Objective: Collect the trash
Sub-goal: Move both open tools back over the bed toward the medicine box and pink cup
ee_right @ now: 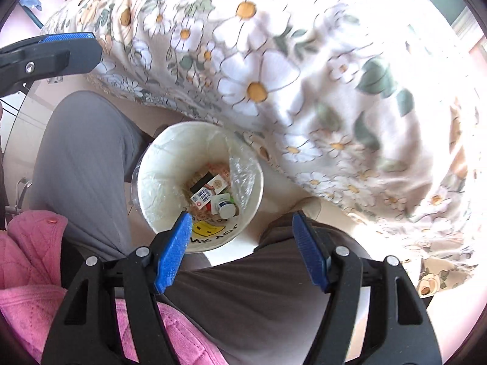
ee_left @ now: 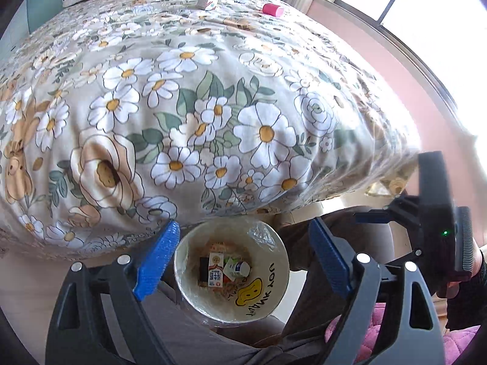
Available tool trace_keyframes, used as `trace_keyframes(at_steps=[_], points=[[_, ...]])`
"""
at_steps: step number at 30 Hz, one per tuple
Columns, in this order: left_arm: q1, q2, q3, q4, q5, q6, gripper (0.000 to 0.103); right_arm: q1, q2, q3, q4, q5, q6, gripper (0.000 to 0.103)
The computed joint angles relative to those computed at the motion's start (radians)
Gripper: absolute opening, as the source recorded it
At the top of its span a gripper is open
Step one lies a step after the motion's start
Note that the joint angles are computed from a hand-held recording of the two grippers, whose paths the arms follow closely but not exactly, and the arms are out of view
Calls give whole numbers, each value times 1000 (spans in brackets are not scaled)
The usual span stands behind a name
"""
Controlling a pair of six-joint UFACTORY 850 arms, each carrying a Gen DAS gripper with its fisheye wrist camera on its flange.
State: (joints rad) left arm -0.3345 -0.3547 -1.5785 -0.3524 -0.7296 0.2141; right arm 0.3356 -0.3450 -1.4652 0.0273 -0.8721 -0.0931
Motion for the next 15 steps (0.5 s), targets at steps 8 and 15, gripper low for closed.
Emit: trace_keyframes(at_steps=[8,15], points=[[-39,-85,-264,143,-38,-41,92,-69,52,-107,-92,23,-16,69],[-66,-239,-555,291,-89,-68,92,-145,-7,-297,-100,22,-80,69]])
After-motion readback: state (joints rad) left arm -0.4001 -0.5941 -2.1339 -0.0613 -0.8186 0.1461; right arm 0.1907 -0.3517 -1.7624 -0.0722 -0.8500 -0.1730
